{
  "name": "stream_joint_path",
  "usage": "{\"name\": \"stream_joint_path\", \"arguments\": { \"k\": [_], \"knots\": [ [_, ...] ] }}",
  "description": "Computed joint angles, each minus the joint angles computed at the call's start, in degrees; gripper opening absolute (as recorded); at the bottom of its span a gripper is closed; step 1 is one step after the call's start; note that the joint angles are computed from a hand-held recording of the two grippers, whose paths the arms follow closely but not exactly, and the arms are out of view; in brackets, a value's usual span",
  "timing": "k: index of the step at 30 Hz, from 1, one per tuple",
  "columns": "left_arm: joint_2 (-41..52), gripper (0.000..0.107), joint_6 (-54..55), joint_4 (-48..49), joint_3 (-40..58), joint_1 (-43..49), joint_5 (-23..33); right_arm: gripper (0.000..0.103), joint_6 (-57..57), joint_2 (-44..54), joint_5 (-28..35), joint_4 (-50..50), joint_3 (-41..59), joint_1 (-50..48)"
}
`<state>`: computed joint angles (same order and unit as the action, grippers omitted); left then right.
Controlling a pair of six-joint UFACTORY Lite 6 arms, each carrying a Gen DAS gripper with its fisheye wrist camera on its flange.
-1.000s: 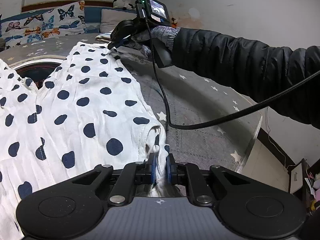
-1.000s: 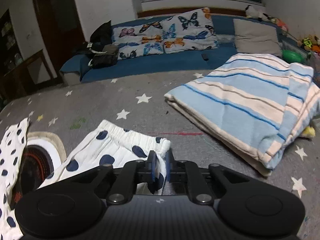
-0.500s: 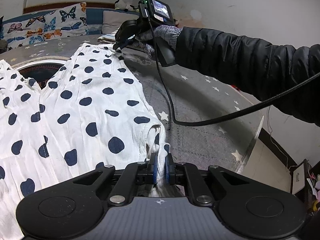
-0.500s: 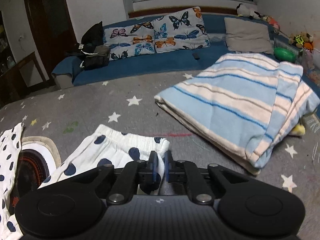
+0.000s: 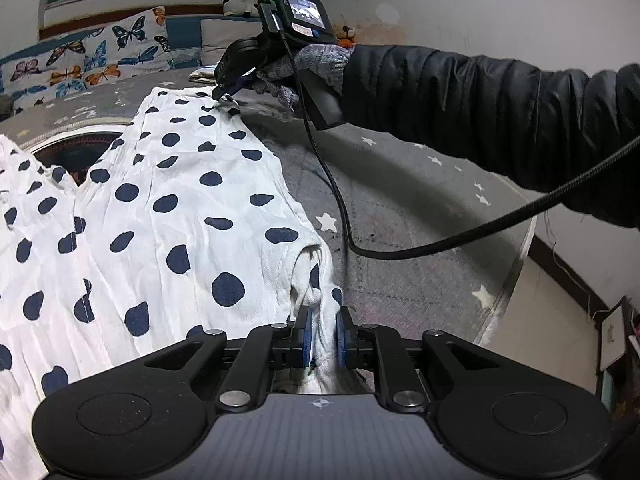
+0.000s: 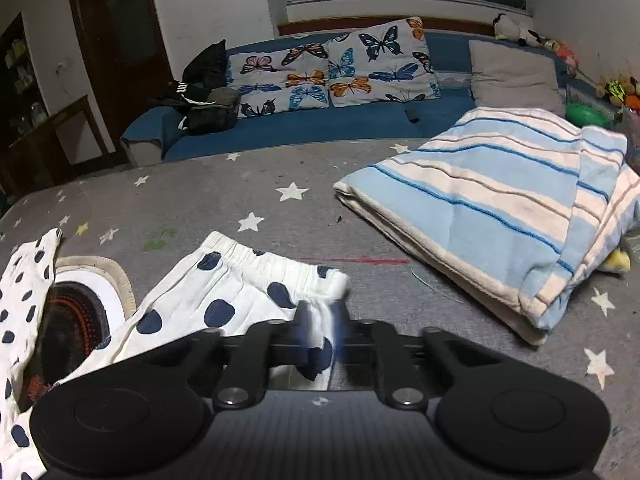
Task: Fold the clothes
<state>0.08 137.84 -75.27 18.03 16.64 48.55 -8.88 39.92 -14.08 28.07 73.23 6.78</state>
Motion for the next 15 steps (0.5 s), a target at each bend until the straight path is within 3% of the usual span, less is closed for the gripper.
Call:
{"name": "stream_joint_path", "arguments": {
  "k": [2,10,15],
  "knots": [
    [-0.05,0.012,0.73,-0.38,-0.32,-0.13,-0.29,0.003,4.46,-0.78,-0.25,-3.4,-0.81,-0.59],
    [0.45,0.008,-0.2,2.52,0.78,4.8,3.31,0.001,3.92,-4.96,-0.04,-0.92,-2.66,-0.78],
    [-0.24,0.007,-2.13,6.59,1.66,10.79,7.51,0.001,-10.76,-7.74,1.06,14.25,-1.03,1.44]
  ]
}}
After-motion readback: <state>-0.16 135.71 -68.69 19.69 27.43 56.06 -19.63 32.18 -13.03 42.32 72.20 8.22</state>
